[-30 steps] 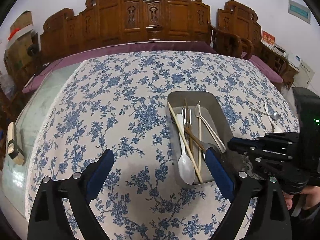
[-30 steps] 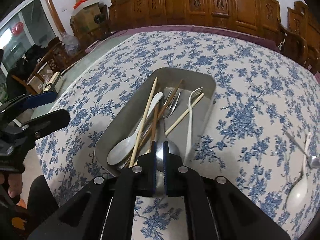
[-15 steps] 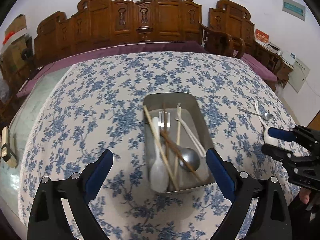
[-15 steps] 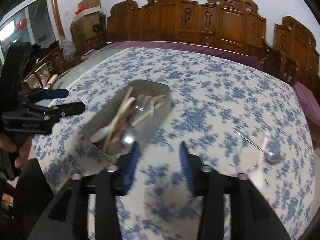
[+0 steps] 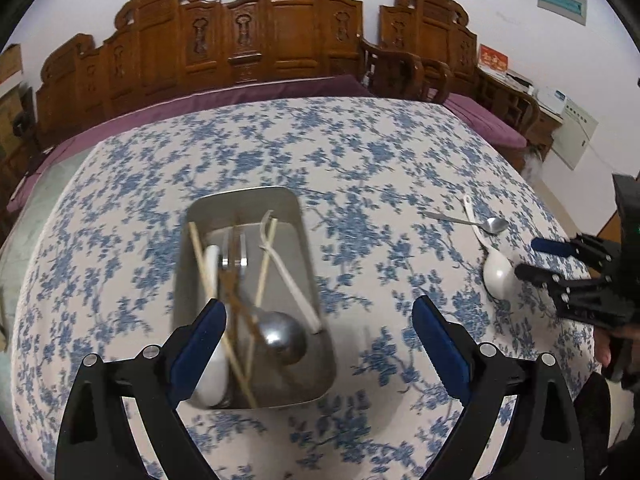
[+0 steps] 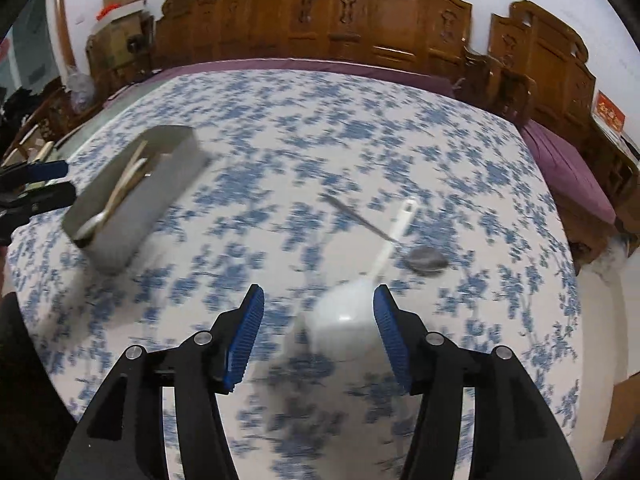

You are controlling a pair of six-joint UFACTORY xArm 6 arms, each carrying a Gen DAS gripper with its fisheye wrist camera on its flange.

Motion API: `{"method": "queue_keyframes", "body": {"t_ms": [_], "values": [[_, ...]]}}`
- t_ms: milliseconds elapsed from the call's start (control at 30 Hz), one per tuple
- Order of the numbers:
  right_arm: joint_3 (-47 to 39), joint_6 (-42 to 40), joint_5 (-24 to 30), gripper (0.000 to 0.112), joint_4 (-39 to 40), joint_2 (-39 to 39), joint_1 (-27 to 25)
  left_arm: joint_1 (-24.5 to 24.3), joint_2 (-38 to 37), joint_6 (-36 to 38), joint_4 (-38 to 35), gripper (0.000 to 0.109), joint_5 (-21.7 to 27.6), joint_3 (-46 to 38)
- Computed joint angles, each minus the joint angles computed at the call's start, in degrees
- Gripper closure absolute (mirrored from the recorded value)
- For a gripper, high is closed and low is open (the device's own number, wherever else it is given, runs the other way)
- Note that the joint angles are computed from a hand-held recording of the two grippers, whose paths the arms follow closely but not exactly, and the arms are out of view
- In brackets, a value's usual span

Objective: Organize utensils
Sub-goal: 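Withdraw both open tools toward the remaining spoons, then grasp the metal spoon by its handle with the right tool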

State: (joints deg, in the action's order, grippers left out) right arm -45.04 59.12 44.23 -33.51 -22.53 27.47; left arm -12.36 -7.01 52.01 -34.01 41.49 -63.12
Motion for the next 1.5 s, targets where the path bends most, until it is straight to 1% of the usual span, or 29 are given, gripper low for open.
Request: {"method": "queue_keyframes", "body": {"t_ms": [100,167,333,433,600,767,800,867,900,967,1033,1133,1200,1500], "values": [[1.1,-3.19,-1.16,0.053,1.63,-0.7,-2.63,-1.43,0.23,-0.92,0.62,0.018,-0.44,0.33],[1.67,-6.77,-2.62,0.053,3.39,-0.68,-5.17,-2.28,0.27,-1.42,0.9,0.018,-0.75,0.58],[0.77,-15.59,-5.77,0.058,8.02,1.76,-10.36,-4.29,0.55,-2.74,1.59,0.018,-1.38,1.06],[0.13,-20.05,-6.87,0.06,10.95,3.61,-12.17,-5.27,0.59,-3.29,2.18,0.018,-1.7,1.49],[-0.48,-25.78,-6.5,0.061,13.87,6.02,-13.92,-7.0,0.48,-3.5,2.95,0.018,-2.27,2.27],[-0.78,-28.39,-5.87,0.064,15.78,7.29,-14.82,-7.83,0.65,-4.02,3.51,0.018,-2.41,2.57],[-0.83,-28.46,-5.79,0.068,15.68,7.49,-14.9,-7.95,0.62,-4.17,3.72,0.018,-2.5,2.68],[-0.92,-28.77,-5.89,0.073,16.13,7.72,-15.17,-8.06,0.63,-4.19,3.87,0.018,-2.58,2.76],[-1.07,-29.04,-5.75,0.078,16.33,7.89,-15.25,-8.11,0.63,-4.28,4.0,0.018,-2.68,2.79],[-1.44,-29.2,-5.21,0.08,15.71,8.28,-15.13,-8.14,0.71,-4.38,4.1,0.018,-2.67,2.74],[-1.26,-30.21,-5.74,0.084,16.98,8.3,-15.44,-8.18,0.66,-4.48,4.32,0.018,-2.69,2.77],[-0.83,-30.84,-6.16,0.086,16.72,8.05,-15.41,-8.39,0.77,-4.75,4.72,0.018,-2.81,2.75],[-0.52,-31.29,-6.5,0.093,17.5,7.84,-15.64,-8.65,0.92,-5.04,5.05,0.018,-2.85,2.7],[-0.73,-32.03,-5.68,0.105,17.93,7.53,-17.18,-11.24,0.95,-6.81,7.03,0.018,-3.64,3.43]]}}
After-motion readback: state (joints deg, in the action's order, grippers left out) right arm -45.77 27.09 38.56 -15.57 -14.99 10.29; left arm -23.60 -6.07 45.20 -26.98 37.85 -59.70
